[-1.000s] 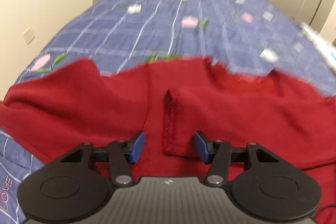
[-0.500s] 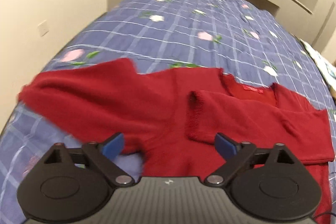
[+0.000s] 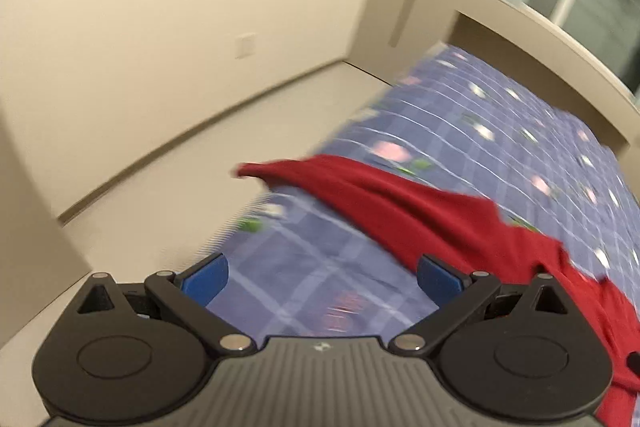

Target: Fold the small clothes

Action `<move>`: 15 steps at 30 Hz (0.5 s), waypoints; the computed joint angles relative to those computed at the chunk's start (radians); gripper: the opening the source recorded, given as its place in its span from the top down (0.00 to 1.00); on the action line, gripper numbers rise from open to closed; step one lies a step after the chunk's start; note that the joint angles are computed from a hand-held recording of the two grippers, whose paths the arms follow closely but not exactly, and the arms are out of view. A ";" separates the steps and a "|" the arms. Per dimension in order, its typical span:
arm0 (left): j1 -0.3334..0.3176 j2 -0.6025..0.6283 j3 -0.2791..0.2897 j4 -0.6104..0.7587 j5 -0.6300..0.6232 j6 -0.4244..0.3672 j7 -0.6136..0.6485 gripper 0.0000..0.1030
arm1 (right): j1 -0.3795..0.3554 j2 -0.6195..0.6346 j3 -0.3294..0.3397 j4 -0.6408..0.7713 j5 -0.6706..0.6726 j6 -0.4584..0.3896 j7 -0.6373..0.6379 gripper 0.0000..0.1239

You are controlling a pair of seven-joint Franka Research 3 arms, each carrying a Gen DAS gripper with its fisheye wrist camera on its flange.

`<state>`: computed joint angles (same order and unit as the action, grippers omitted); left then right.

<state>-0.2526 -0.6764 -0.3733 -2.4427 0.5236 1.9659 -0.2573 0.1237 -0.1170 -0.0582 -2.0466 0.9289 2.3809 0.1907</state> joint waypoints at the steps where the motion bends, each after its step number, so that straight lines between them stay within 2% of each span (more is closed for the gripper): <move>1: -0.007 -0.042 0.006 -0.031 -0.011 -0.011 -0.009 0.01 | 0.017 -0.005 0.019 -0.004 -0.008 -0.007 -0.007 0.17; 4: -0.028 -0.174 0.014 -0.130 -0.049 -0.039 -0.051 0.01 | 0.081 0.003 0.072 0.005 -0.037 -0.007 -0.026 0.18; 8: -0.057 -0.314 0.007 -0.234 -0.092 -0.074 -0.089 0.01 | 0.173 0.079 0.145 0.089 -0.108 -0.028 0.014 0.22; 15: -0.107 -0.414 -0.013 -0.338 -0.134 -0.080 -0.138 0.01 | 0.320 0.269 0.252 0.289 -0.261 -0.028 0.088 0.30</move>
